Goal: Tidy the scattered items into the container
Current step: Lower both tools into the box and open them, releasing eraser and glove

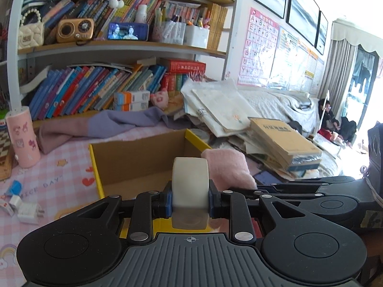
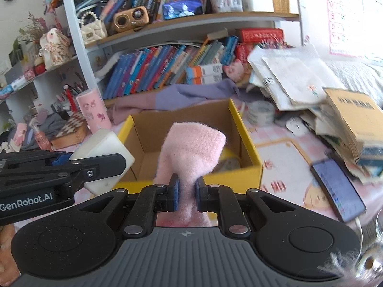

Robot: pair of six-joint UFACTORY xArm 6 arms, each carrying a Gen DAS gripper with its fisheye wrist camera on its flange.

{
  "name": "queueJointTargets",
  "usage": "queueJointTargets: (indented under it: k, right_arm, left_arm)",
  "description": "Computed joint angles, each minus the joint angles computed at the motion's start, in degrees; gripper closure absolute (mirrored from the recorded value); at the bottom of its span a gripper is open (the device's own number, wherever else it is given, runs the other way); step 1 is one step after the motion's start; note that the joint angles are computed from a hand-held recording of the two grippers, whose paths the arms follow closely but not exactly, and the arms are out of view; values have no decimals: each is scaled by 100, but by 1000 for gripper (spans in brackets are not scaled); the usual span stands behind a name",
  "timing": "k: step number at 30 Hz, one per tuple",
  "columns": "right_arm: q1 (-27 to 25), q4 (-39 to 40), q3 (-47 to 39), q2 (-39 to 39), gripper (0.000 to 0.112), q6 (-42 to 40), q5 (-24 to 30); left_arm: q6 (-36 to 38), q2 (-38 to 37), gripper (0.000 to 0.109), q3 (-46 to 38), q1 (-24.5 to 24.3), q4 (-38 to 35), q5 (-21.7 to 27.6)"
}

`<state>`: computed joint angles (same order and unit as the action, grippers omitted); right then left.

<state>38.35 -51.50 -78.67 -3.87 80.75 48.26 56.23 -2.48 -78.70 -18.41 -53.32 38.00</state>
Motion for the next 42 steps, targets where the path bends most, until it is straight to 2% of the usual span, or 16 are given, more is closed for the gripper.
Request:
queueJointTargets:
  k: [8,14,18,22,29,34,42]
  right_arm:
    - [-697,667,-441,451,100,-1372,-860]
    - [-1184,1554,-859,948,100,-2326,-1264]
    - [-1380,2381,-1441,1481,100,-3223,-1123]
    - [-1482,3195,-2213,2111,99,-4207,-721]
    - [-1605,4112,-3590,3110,99,-5266,208]
    - [-1647,4219,-4260,3533,98,-5457,587]
    - [-1682,4117,-4296,3610,95,-5253,445]
  left_arm:
    - [-524,674,84,-703,-173,653,-485]
    - [-1153,1199,84,-1106,-256,1596,-726]
    - [-1596,1625,84,-1427,-301,2377,-773]
    - [-1973,2127,84,-2004,-319,3046,-698]
    - [-2595,2977,84,-3099,-322,4118,-89]
    - [-2843,3155,83,-3314,-325,4419,118]
    - [-2942,3079,80,-3159,-336,4425,-210]
